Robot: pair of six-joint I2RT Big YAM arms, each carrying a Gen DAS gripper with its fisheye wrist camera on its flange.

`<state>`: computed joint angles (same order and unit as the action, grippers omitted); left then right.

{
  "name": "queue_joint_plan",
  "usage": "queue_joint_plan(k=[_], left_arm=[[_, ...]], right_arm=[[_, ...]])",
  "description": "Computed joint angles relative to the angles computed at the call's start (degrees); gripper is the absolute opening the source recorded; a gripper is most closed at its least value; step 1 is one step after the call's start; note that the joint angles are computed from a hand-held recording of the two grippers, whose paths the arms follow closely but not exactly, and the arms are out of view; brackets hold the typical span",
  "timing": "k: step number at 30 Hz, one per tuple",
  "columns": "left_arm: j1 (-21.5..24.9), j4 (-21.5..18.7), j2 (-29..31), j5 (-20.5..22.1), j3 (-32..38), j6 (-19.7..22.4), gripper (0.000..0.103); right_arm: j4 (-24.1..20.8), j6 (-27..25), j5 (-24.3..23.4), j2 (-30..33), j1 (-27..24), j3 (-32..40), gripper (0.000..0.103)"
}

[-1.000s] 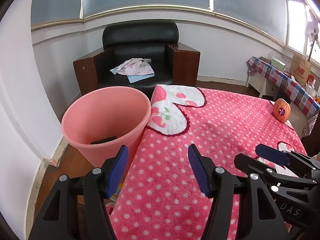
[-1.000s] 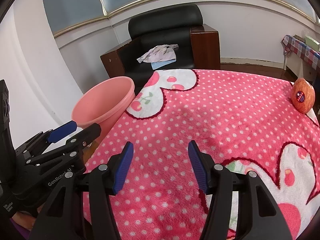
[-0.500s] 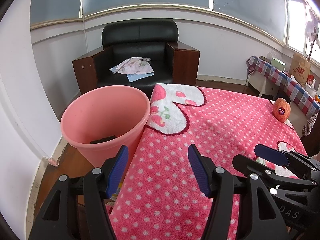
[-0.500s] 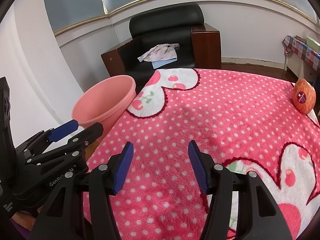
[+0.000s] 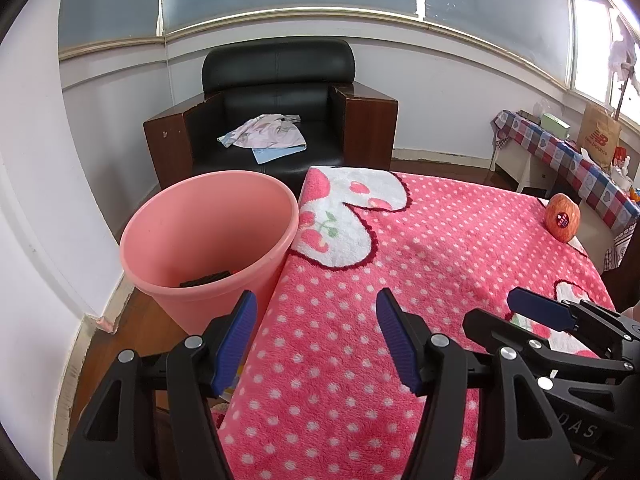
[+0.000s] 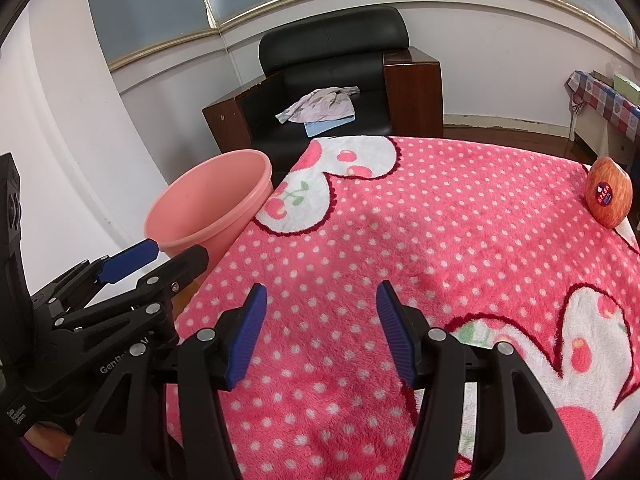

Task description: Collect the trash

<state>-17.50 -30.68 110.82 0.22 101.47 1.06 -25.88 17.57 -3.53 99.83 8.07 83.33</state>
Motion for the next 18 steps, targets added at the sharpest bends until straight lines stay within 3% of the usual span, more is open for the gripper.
queue_joint_plan(k=[18], left_arm=[[0.0, 0.1, -0.1, 0.5, -0.3, 0.4, 0.061]], right_arm=[[0.1, 0.0, -0.2, 0.0, -0.1, -0.2, 0.058]])
